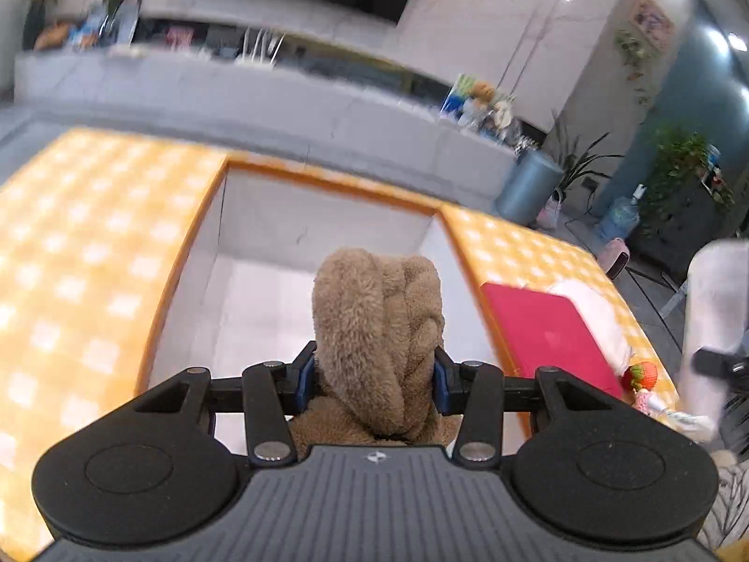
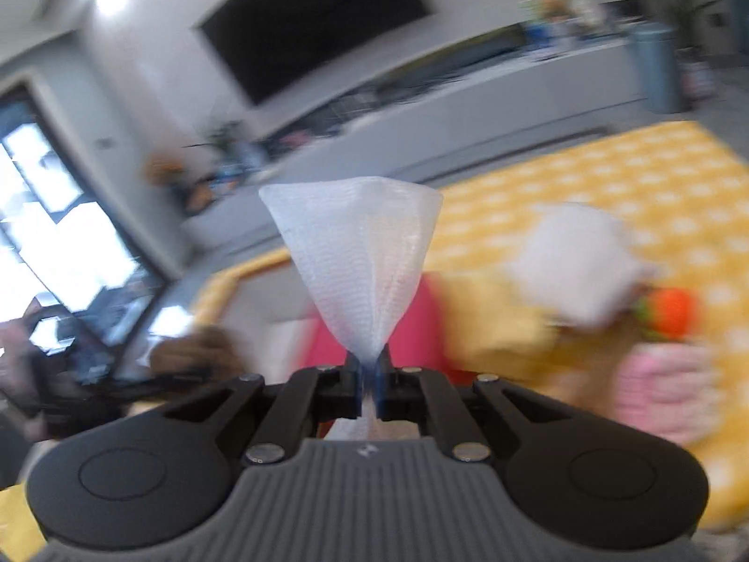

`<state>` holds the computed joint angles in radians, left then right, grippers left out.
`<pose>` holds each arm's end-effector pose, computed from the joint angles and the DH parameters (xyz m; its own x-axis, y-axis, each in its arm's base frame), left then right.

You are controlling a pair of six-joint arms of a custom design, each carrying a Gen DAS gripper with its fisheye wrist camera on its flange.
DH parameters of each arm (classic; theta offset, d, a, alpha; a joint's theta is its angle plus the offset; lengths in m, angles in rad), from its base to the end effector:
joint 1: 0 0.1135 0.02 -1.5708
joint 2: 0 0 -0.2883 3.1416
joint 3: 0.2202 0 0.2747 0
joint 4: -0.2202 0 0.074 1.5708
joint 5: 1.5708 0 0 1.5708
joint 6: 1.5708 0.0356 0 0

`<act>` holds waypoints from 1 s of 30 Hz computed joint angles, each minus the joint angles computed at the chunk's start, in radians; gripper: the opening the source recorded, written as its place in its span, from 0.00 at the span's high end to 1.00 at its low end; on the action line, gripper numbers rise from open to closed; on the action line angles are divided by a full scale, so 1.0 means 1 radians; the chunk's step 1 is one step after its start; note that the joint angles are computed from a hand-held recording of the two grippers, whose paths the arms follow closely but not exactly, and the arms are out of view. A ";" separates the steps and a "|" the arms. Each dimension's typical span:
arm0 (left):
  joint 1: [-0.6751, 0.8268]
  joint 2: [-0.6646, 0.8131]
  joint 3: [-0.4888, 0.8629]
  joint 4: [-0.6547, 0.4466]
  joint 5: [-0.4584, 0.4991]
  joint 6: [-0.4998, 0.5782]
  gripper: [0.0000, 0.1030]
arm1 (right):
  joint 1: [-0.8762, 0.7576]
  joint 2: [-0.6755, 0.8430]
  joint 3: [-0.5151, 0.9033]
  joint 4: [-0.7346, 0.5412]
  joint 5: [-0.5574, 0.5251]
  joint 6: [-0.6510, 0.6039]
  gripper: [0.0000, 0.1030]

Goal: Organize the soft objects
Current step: 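Carry the mesh puff into the white box and open the right gripper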

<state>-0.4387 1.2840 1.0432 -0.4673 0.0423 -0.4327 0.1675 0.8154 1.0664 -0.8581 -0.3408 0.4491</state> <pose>0.2676 -0.1272 0.3131 -0.7247 -0.1227 -0.6781 0.1648 0.9246 -0.3435 0.1513 0.0376 0.3867 -0.6925 0.2979 -0.6571 -0.1412 0.8372 0.5284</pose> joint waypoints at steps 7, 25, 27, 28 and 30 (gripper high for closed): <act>-0.048 0.071 0.054 -0.157 -0.158 -0.027 0.46 | 0.408 0.198 0.147 0.045 0.252 0.101 0.98; -0.192 -0.195 -0.132 0.068 -0.662 -0.023 0.08 | 0.576 0.495 0.252 0.041 0.377 0.100 0.98; -0.184 -0.194 -0.129 0.070 -0.672 -0.018 0.08 | 0.587 0.551 0.273 0.028 0.387 0.085 0.98; -0.176 -0.187 -0.123 0.062 -0.669 -0.023 0.08 | 0.592 0.580 0.287 0.020 0.393 0.077 0.98; -0.158 -0.165 -0.106 0.037 -0.656 -0.038 0.08 | 0.589 0.631 0.310 0.005 0.386 0.067 0.98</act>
<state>-0.5972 1.1195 0.9373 -0.4303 -0.6142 -0.4702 0.7563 1.4467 1.3759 -0.8534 0.0456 0.5157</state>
